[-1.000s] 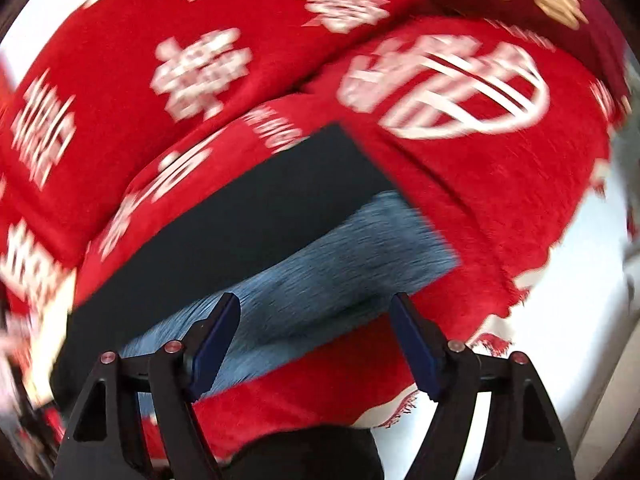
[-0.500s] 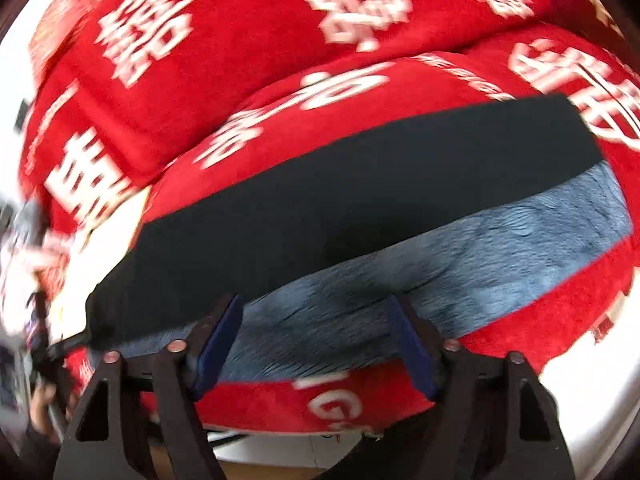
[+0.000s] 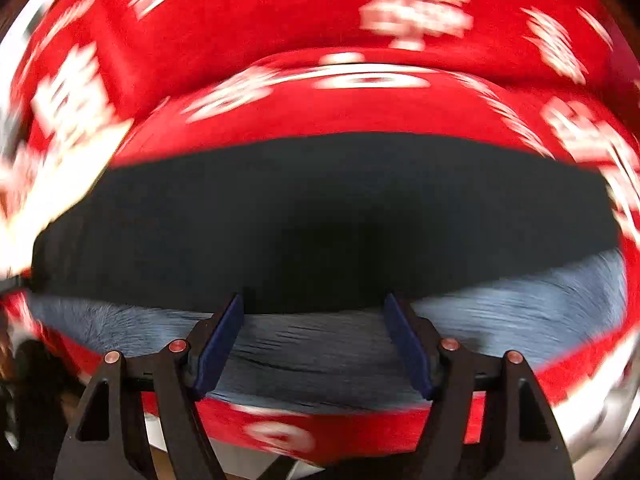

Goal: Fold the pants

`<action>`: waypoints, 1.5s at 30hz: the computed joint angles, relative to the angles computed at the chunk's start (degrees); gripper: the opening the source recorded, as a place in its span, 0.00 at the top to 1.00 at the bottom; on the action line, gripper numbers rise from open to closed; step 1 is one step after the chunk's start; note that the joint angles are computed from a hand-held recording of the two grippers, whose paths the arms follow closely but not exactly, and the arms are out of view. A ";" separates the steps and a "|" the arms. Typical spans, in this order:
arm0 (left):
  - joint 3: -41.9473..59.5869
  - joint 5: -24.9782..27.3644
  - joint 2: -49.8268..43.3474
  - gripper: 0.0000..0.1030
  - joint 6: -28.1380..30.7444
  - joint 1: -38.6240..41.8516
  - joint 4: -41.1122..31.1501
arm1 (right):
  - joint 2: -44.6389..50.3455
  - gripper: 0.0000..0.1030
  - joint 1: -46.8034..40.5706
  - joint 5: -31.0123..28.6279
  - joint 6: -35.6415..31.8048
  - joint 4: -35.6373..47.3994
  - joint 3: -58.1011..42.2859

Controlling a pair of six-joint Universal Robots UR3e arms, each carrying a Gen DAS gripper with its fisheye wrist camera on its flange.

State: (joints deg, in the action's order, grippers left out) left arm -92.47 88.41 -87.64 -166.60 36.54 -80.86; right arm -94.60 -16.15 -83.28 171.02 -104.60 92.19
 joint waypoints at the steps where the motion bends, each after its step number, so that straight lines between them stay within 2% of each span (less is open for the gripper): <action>1: -0.31 0.09 0.64 0.00 0.43 0.39 -0.08 | -0.48 0.25 -3.53 -1.92 -0.28 0.19 0.68; 4: 0.11 0.16 1.58 0.00 -0.26 -1.03 -0.54 | -1.45 0.22 -16.21 0.94 -2.26 4.84 0.67; 7: 0.74 -2.37 1.54 0.00 -0.42 -4.85 -0.30 | -5.02 0.22 -18.69 -0.49 -1.49 3.78 1.06; 9: 1.49 -3.25 1.37 0.00 -0.62 -10.64 -0.47 | -6.46 0.22 -15.61 2.27 -2.11 2.44 1.20; 11: 2.81 -2.53 0.03 0.00 -0.95 -16.42 -0.22 | -5.25 0.22 -8.41 1.62 -1.81 0.11 0.34; 13: 5.21 -1.30 -2.48 0.00 -1.81 -22.80 0.24 | -0.71 0.21 0.93 -1.32 -1.66 -3.62 -2.17; 15: 8.84 -0.66 -5.55 0.00 -3.56 -27.72 -0.13 | 5.98 0.21 9.29 -6.93 -2.01 -8.09 -6.51; 17: 13.46 -0.64 -9.59 0.00 -5.87 -31.13 -1.05 | 12.17 0.21 11.30 -7.16 -2.69 -9.41 -11.65; 21: 23.59 0.95 -20.12 0.00 -8.71 -35.24 -3.23 | 24.48 0.20 9.50 -5.27 -2.01 -3.87 -24.92; 22: 26.22 1.96 -23.45 0.00 -9.43 -35.98 -4.06 | 25.90 0.15 8.00 -5.14 -2.68 -3.91 -25.85; 24: 24.75 1.13 -23.90 0.00 -10.67 -35.69 -1.76 | 25.21 0.08 4.24 -2.65 -3.08 -4.16 -24.42; 27: 24.41 0.49 -23.72 0.00 -9.25 -35.22 -1.55 | 23.64 0.01 -2.10 -5.33 -1.78 -5.70 -21.19; 30: 28.06 1.85 -25.78 0.00 -11.04 -36.44 -4.09 | 20.35 0.01 -10.94 -0.03 -2.73 -6.35 -16.16; 32: 28.59 1.74 -25.43 0.00 -11.95 -37.02 -4.53 | 19.15 0.01 -9.70 -7.09 -2.67 -7.71 -15.60; 33: 28.88 0.31 -25.05 0.00 -12.10 -37.56 -4.19 | 17.85 0.01 -9.45 -7.62 -2.29 -8.26 -14.67; 35: 28.23 -1.96 -24.57 0.00 -11.63 -38.49 -2.06 | 11.44 0.01 -11.71 0.02 -3.58 -8.57 -9.68; 37: 29.64 -2.11 -25.66 0.00 -11.65 -40.87 -2.25 | 6.79 0.01 -11.74 6.08 -6.50 -5.69 -6.13; 40: 30.62 0.96 -28.08 0.00 -11.45 -44.22 -2.97 | 3.12 0.01 -9.19 6.66 -11.34 -3.70 -1.80; 43: 26.74 0.67 -25.97 0.00 -11.48 -43.78 0.21 | 0.65 0.01 -9.42 2.86 -12.89 -7.37 5.12; 45: 25.41 0.25 -25.18 0.00 -11.12 -43.15 0.90 | -2.48 0.01 -14.76 6.69 -14.94 -8.92 9.21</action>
State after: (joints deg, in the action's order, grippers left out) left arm -67.06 88.66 -112.82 -177.72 -6.61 -79.96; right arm -97.07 -30.92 -76.59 156.07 -113.52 101.40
